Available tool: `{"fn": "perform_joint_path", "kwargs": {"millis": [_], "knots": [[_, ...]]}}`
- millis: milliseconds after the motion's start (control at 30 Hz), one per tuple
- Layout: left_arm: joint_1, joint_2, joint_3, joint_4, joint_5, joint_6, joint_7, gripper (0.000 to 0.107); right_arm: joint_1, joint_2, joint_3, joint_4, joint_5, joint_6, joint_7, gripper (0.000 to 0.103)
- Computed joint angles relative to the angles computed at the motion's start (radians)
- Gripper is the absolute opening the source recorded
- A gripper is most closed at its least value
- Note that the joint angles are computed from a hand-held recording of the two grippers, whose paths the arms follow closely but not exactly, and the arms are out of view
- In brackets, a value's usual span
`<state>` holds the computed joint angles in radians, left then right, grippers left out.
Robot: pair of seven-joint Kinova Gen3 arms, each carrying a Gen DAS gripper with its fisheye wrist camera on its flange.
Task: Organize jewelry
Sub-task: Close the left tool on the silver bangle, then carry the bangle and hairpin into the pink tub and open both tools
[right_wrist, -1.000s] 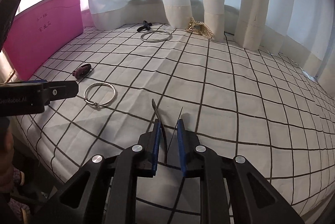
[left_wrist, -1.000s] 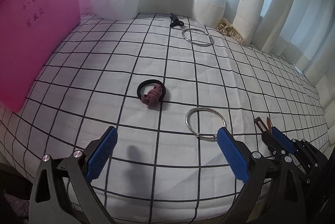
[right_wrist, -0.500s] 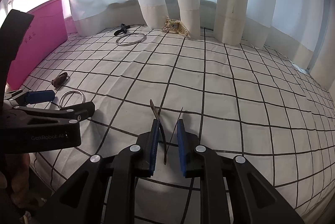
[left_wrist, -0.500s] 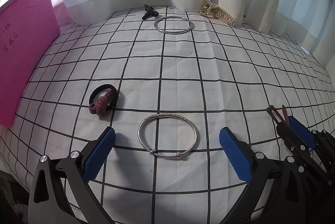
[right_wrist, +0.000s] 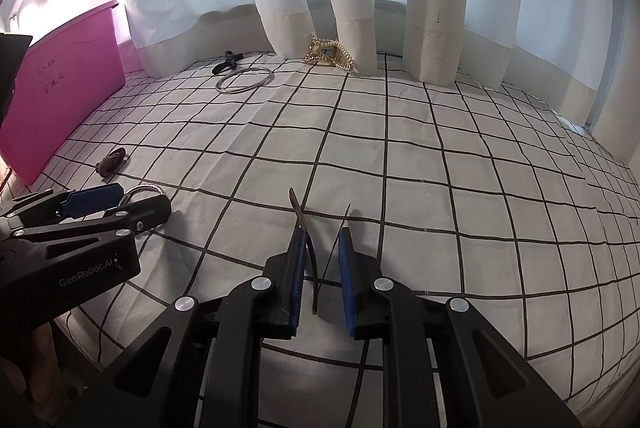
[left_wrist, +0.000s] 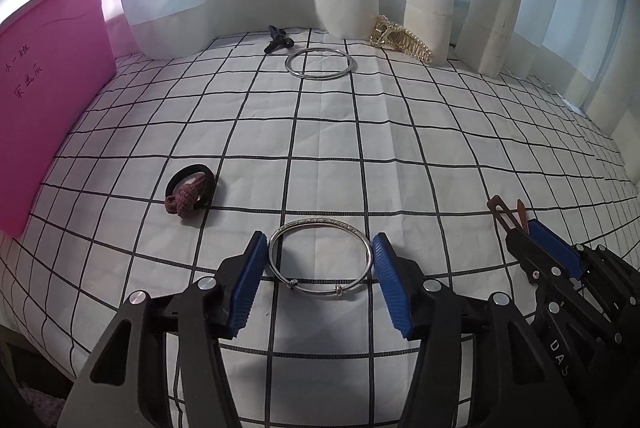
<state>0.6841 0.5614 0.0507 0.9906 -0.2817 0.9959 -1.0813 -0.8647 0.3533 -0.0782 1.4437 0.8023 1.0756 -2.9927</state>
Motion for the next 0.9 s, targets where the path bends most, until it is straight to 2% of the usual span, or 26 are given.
{"fn": "perform_joint_path", "kwargs": {"millis": [500,900], "knots": [[-0.037,-0.059,0.012,0.04,0.024,-0.025,0.001,0.053,-0.009,-0.011,-0.004,-0.02,0.007,0.017,-0.019,0.016],[-0.067,-0.118,0.015,0.018,0.015,0.021,-0.017,0.053,-0.029,0.008,-0.005,-0.197,-0.028,0.117,0.127,0.016]]}}
